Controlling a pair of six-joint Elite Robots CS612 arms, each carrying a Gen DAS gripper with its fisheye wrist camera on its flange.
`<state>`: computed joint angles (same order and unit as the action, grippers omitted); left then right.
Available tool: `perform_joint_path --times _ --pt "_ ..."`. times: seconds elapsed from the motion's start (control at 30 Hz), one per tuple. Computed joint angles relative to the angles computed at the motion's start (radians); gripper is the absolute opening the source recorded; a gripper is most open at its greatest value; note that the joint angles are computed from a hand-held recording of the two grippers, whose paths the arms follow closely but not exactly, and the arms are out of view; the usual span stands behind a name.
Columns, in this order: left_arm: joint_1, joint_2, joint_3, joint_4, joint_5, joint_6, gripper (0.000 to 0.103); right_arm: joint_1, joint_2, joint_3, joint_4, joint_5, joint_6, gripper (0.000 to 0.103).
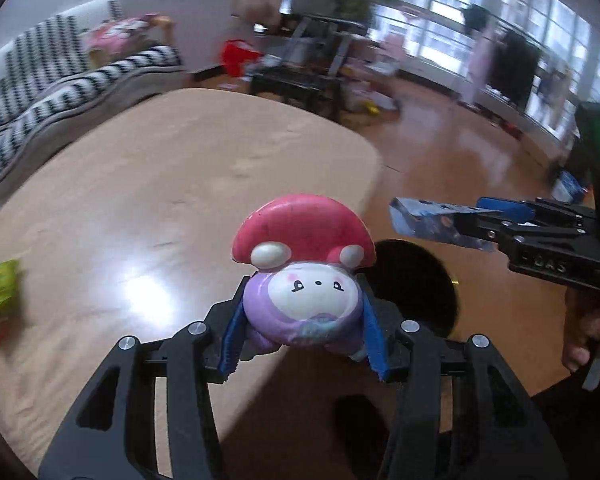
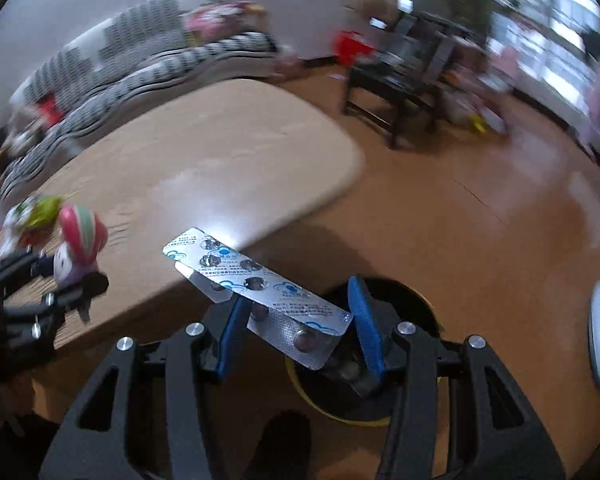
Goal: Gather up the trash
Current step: 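Carry toy and blister pack to the black bin and open both tools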
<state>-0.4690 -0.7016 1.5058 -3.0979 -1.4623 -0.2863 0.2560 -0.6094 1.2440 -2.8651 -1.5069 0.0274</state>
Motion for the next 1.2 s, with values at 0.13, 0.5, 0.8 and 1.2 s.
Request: perform_joint_path --times 0.13,0.5,0.8,1.2 --pt "-0.019 0.059 -0.091 0.048 -0.077 0.005 0.049 -0.030 -0.007 0.024 0.026 -0.051 0.094 0.049" --pt "-0.030 0.167 -0.249 0.147 -0.188 -0.002 0.049 -0.070 -0.011 0.041 0.060 -0.062 0.225 0.050" --pt "-0.027 0.202 -0.300 0.154 -0.226 0.007 0.055 -0.075 0.001 0.016 0.089 -0.057 0.245 0.071" --pt "-0.027 0.192 -0.284 0.136 -0.238 0.017 0.090 -0.066 -0.004 0.021 0.047 -0.058 0.242 0.082"
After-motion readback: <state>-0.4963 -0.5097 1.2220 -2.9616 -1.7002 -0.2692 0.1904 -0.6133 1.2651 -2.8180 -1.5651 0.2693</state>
